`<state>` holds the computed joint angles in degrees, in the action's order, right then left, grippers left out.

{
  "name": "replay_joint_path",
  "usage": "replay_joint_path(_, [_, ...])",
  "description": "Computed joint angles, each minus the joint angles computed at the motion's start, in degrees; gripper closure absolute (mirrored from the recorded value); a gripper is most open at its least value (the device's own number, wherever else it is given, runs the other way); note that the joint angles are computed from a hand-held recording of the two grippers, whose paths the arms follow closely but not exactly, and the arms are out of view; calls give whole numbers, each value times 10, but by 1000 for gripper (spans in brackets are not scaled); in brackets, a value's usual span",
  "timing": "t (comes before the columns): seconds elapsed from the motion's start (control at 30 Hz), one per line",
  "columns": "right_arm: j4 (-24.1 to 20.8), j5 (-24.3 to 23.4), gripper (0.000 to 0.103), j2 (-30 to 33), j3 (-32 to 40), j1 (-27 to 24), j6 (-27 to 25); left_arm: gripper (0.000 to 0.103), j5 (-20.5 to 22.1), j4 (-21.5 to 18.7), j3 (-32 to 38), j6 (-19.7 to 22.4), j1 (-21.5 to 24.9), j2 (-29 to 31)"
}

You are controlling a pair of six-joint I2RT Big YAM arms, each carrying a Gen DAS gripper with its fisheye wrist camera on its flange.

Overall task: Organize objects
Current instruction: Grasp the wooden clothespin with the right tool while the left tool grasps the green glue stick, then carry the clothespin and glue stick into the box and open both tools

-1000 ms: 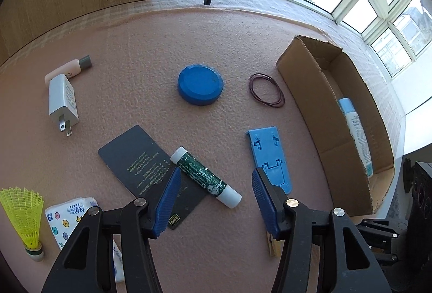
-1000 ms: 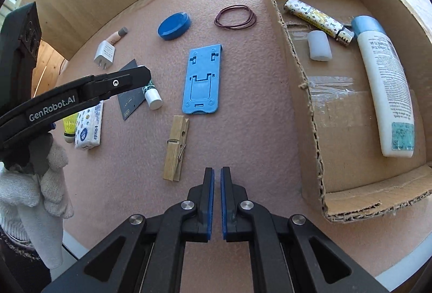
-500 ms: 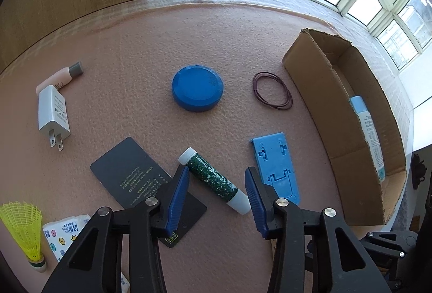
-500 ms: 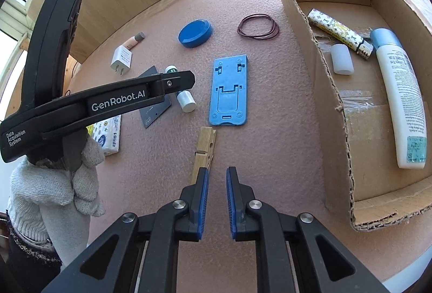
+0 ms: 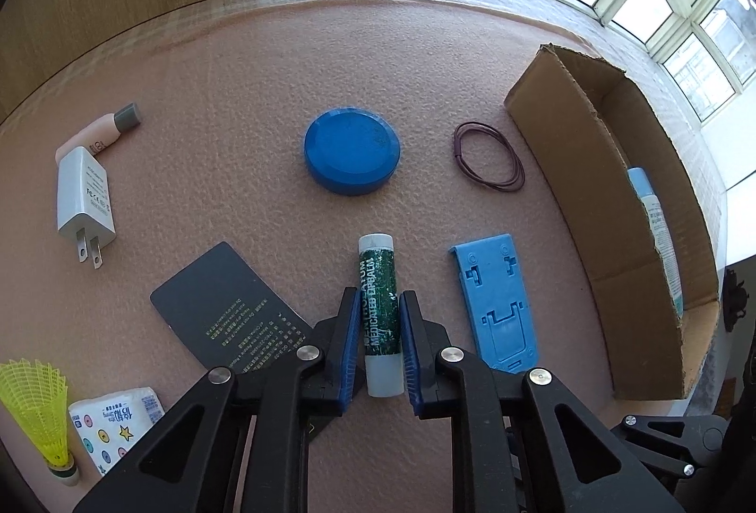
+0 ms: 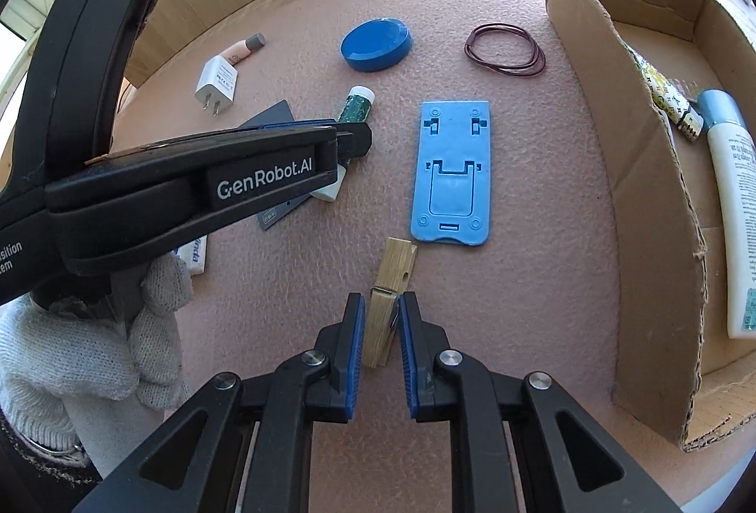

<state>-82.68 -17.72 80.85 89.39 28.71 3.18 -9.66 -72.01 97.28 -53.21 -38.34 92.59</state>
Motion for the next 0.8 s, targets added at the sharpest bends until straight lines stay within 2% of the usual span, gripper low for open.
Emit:
replay_joint_path(0.47, [-5, 15, 90, 10, 6, 14, -18, 87, 9, 29, -22, -12, 5, -15])
replay_joint_path(0.8, [-4, -6, 91, -10, 8, -2, -17, 87, 2, 38, -20, -14, 4, -30])
